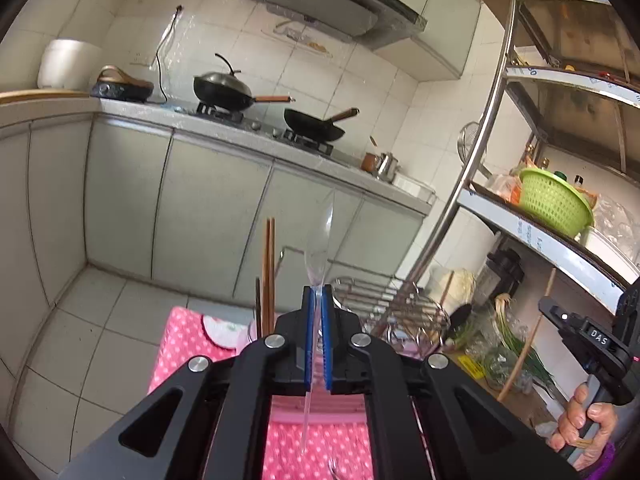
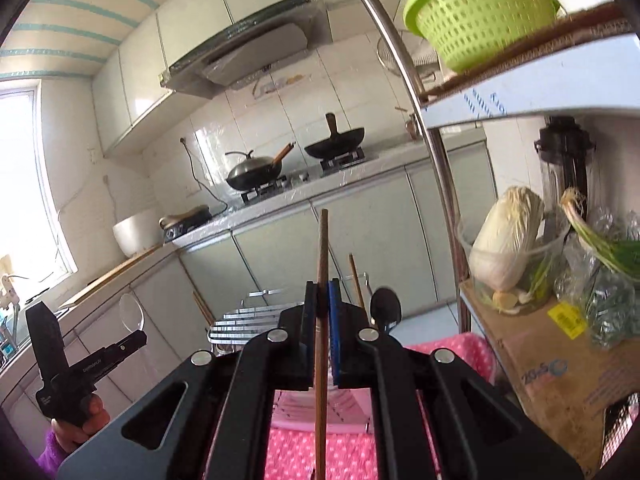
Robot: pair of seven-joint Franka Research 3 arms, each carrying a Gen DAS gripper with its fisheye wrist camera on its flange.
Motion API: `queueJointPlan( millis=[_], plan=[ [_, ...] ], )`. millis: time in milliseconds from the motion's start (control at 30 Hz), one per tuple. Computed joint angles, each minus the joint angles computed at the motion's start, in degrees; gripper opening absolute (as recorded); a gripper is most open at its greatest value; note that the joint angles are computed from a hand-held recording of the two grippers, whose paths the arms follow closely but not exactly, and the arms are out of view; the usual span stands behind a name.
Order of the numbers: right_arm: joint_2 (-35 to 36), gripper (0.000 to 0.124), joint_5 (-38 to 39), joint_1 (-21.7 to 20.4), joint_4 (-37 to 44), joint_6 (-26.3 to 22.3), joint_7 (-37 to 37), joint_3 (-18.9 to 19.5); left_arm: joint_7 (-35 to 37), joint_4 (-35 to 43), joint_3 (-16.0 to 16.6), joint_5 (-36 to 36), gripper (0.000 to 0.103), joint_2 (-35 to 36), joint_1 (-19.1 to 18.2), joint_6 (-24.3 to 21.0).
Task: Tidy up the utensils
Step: 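Lift the clear spoon with the left tool while the right tool carries the chopstick above the pink cup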
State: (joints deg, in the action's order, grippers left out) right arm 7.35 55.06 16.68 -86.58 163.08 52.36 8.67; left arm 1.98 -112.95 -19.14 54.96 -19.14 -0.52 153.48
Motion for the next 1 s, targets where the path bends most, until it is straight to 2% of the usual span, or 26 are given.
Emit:
queueJointPlan(
  millis=[133, 267, 433, 733, 1000],
  plan=[
    [4.01, 0.006, -0.19, -0.15, 6.57, 3.11, -0.39, 0.60, -5.91, 4.82, -1.78, 8.75, 0.003, 2.95, 2.98, -2.38],
    [8.54, 0.006, -3.96, -0.17, 12.88, 5.66, 1.87, 1.40, -10.08, 8.77, -1.24, 15.89, 0.003, 6.93, 2.43, -5.08],
    [14.11, 0.006, -8.76, -0.75, 19.57, 8.09, 2.94, 3.54, -14.52, 10.59, 0.41, 22.60, 0.003, 10.51, 0.03, -7.59],
    [21.09, 0.006, -16.81, -0.35, 26.05, 10.89, 6.75, 4.97, -18.52, 11.04, 4.97, 28.46, 0.003, 14.84, -4.96, -9.34],
    [20.53, 0.006, -16.65, -3.09, 21.55, 9.43, 7.48, 7.44, -21.01, 7.10, 6.80, 26.61, 0.003, 14.42, -6.27, -6.96]
  ],
)
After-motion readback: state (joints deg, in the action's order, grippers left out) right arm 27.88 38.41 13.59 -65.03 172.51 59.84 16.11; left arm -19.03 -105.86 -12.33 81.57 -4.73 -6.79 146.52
